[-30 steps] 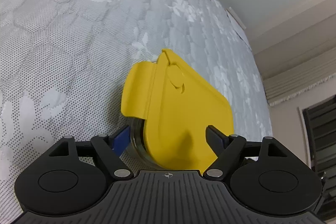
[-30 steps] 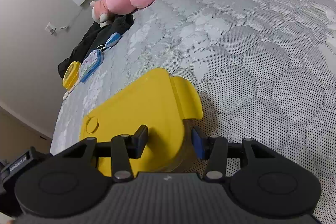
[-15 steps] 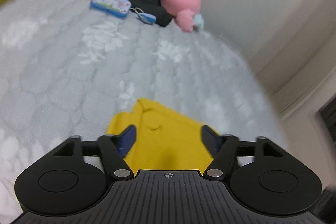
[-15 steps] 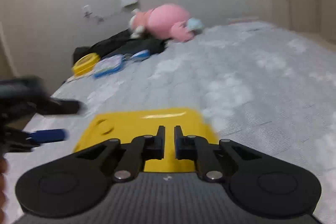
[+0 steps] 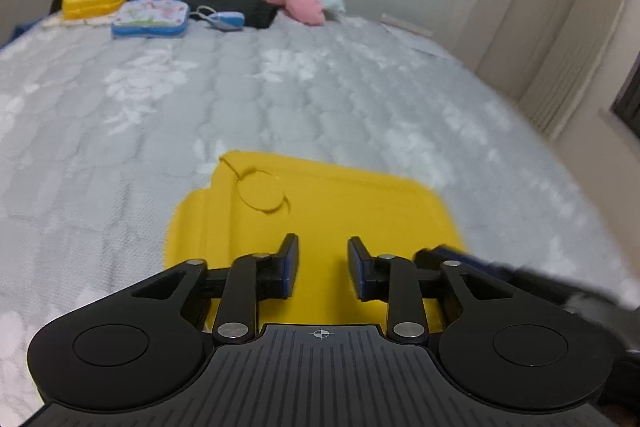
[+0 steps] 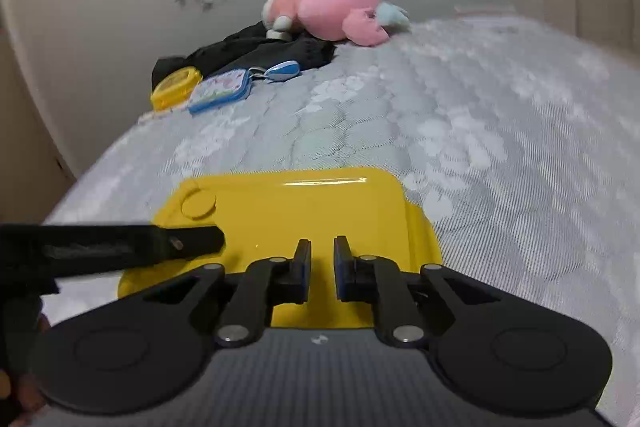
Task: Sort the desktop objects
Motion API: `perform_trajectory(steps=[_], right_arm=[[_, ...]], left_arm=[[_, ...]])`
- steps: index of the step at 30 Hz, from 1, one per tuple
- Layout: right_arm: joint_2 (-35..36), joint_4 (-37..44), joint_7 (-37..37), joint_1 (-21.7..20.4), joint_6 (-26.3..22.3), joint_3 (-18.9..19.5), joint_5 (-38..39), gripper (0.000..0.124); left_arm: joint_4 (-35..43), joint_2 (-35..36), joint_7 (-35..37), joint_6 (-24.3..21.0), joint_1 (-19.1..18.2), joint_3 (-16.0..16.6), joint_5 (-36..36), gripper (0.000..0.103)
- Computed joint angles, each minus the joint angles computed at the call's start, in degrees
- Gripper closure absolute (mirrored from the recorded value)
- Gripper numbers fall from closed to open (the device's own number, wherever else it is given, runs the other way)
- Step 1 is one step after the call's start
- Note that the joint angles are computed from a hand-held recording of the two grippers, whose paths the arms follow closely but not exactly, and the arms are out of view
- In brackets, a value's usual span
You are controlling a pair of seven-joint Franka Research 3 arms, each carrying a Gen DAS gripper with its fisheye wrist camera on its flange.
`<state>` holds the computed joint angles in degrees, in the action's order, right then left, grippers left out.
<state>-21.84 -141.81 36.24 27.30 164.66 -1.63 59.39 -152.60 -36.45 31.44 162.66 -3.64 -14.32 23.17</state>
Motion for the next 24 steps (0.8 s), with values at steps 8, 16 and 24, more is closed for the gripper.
perform_trajectory(steps=[8, 16, 24], right_arm=[[-0.91, -2.08, -11.12, 6.48, 7.51, -2.25, 6.98, 0.111], [-9.71, -8.30, -11.34, 7.91, 12.31, -1.32, 9.11, 0.082], [-23.95, -17.26, 13.60, -8.84, -0.39, 9.15, -9.54, 0.066]], left_arm=[[-1.81, -1.26, -2.26, 3.45, 1.93, -1.55, 2.21, 0.075], [-6.59, -12.20, -8.66, -1.24, 0.61, -4.26, 0.46, 0.040], [-7.15, -18.44, -14.40, -19.09, -8.93, -4.90, -4.95, 0.016]])
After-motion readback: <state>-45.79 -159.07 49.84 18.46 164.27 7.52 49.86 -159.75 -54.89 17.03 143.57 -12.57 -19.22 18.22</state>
